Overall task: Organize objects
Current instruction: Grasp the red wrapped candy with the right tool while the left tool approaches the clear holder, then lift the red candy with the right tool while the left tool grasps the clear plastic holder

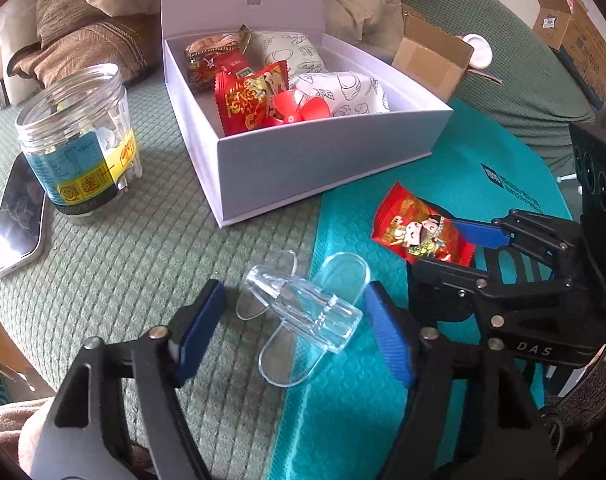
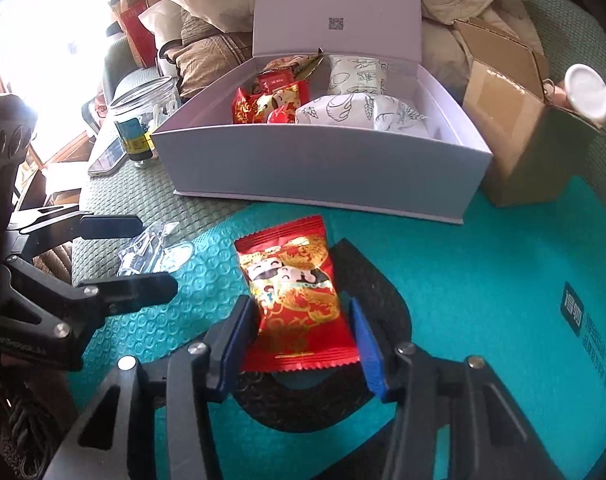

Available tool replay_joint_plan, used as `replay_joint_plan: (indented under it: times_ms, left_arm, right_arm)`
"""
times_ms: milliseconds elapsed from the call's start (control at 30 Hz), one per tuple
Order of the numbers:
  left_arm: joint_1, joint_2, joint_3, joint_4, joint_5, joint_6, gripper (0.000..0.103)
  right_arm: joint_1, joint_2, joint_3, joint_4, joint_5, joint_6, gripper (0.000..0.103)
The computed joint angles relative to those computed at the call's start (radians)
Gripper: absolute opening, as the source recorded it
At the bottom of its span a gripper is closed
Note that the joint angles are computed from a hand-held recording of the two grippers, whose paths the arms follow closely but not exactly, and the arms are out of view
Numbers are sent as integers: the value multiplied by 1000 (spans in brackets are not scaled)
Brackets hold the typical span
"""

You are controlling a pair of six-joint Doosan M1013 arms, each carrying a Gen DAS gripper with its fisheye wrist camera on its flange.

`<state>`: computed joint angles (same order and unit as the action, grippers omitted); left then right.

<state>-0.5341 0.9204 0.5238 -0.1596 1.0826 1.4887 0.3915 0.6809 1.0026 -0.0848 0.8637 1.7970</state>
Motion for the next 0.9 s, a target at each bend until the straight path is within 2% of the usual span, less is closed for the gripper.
replay_joint_plan:
  times_ms: [33, 333, 500, 667, 900]
  left_arm:
    - [-1, -6, 13, 9, -13, -6, 59]
    - [-6, -66, 105, -32, -88, 27, 59]
    - [-20, -96, 150, -72, -105, 96, 59]
    - [-38, -112, 174, -85, -77, 161, 59]
    - [-43, -104, 167, -97, -34, 153, 59]
  right_arm:
    - [2, -2, 2, -11, 2, 7, 50]
    - [5, -29, 41, -48, 15, 106, 50]
    - [11, -66, 93, -82, 21, 157, 49]
    - [23, -105, 155, -129, 21, 199, 49]
    - [27, -150, 226, -125, -1, 213, 49]
